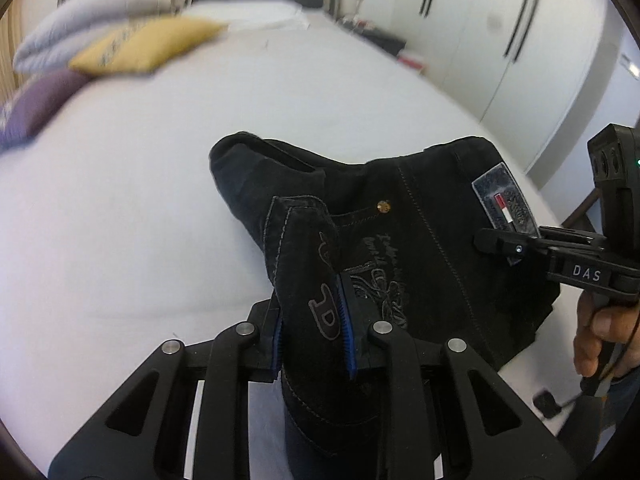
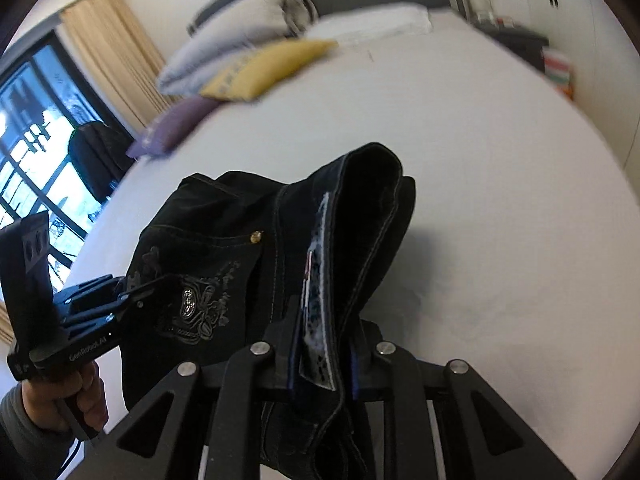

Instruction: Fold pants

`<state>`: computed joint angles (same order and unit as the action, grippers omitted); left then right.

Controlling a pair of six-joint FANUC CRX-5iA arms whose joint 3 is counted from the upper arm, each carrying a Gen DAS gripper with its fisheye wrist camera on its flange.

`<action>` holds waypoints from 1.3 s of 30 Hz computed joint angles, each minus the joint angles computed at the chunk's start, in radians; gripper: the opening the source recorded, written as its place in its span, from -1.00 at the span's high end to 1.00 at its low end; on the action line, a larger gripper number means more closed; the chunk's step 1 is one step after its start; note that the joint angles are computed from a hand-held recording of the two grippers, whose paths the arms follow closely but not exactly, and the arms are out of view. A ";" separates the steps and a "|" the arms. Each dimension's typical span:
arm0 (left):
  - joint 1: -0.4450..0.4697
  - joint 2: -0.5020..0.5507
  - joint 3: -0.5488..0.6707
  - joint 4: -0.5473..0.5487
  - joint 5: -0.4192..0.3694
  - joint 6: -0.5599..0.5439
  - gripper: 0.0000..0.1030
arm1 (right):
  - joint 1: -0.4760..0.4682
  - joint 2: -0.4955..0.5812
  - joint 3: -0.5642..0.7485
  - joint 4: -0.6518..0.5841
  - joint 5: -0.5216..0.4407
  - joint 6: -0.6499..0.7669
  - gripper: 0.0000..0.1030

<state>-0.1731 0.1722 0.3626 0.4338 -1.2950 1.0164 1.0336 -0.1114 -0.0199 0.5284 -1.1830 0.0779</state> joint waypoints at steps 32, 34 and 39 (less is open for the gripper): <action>0.602 -0.686 -0.253 0.619 0.087 -0.305 -1.00 | 0.546 0.320 0.467 1.205 -0.870 0.073 -1.00; 0.685 -0.669 -0.204 0.655 -0.013 -0.278 -1.00 | 0.562 0.375 0.554 1.265 -0.868 0.161 -1.00; 0.751 -0.652 -0.092 0.557 -0.159 -0.241 -1.00 | 0.584 0.482 0.771 1.197 -0.891 0.250 -1.00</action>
